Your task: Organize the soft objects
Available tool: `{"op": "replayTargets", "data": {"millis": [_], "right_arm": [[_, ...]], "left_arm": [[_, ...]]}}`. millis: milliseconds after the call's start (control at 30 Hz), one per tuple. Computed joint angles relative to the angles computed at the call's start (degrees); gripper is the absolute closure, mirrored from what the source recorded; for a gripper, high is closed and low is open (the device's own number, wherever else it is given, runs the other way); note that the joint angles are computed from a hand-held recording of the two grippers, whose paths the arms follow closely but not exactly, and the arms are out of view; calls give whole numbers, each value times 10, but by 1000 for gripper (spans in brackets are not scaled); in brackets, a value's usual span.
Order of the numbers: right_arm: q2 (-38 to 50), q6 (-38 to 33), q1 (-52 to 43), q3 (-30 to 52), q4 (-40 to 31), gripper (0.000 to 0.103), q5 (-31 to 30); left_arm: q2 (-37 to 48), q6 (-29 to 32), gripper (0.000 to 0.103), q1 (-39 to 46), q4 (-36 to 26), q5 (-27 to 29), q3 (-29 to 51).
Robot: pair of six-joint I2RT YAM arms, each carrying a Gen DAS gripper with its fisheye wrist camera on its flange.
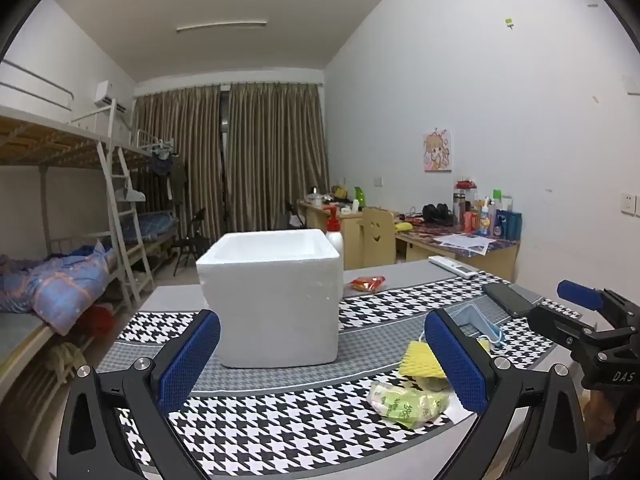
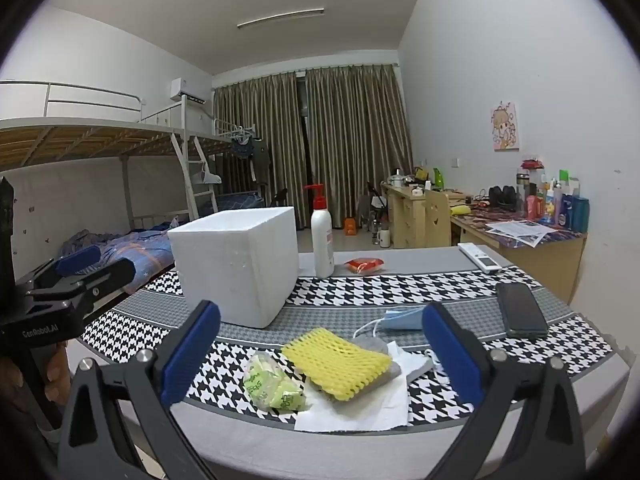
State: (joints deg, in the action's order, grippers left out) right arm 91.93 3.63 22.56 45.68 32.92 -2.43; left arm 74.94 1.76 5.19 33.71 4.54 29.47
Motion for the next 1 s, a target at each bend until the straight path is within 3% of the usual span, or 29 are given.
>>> {"op": "replayTargets", "data": {"millis": [1000], "right_arm": [[10,-2,-2,2,6,1,-1]], "left_arm": [[20,-6,1,9,-11,14,17]]}}
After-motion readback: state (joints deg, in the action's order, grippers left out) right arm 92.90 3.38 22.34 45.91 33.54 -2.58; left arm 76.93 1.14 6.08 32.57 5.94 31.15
